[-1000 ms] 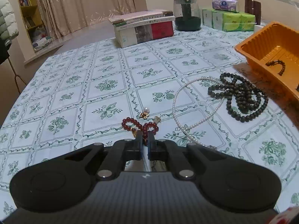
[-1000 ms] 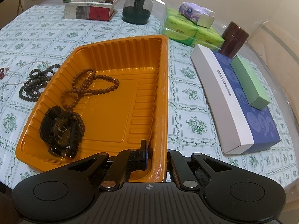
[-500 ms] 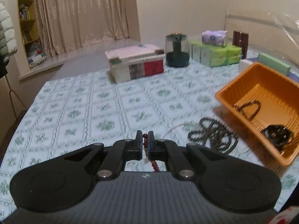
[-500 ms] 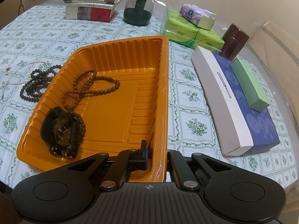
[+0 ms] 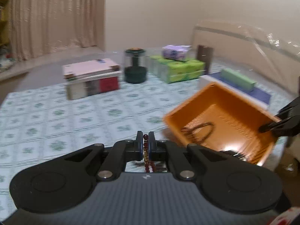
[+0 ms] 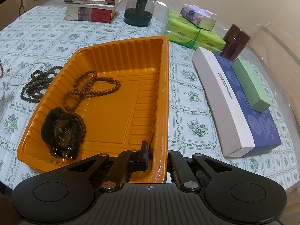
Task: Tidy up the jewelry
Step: 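Carry the red bead bracelet into the tray and open the left tool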
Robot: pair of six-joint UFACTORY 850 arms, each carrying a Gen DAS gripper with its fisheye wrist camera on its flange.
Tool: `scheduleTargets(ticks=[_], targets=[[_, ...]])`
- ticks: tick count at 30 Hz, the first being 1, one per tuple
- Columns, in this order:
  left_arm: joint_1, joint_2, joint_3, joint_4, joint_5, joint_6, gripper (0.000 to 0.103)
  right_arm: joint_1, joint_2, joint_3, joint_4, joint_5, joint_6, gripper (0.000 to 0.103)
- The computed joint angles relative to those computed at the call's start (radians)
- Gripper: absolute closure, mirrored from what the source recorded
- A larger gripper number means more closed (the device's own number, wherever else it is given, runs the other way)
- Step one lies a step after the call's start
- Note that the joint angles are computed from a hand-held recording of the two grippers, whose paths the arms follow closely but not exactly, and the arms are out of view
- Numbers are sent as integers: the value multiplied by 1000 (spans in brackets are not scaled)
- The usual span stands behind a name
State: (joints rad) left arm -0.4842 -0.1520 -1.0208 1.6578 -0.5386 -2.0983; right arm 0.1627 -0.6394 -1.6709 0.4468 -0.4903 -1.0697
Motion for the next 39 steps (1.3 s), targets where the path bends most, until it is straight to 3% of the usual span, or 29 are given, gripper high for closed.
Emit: scheduleTargets(ticks=[6, 13, 21, 28, 31, 39], targets=[[18, -64, -88, 132, 146, -120, 99, 0, -1, -2, 3, 0, -5, 99], [17, -151, -187, 208, 237, -179, 99, -4, -10, -13, 15, -10, -11, 99], [21, -246, -292, 121, 305, -61, 99, -6, -10, -12, 27, -12, -15, 99], [19, -303, -357, -77, 315, 148, 98, -10, -13, -12, 41, -15, -20, 99], [22, -301, -350, -11, 318, 60, 75, -11, -13, -13, 44, -17, -22, 99], [14, -186, -185, 17, 171, -27, 75, -12, -13, -8, 60, -9, -32, 99]])
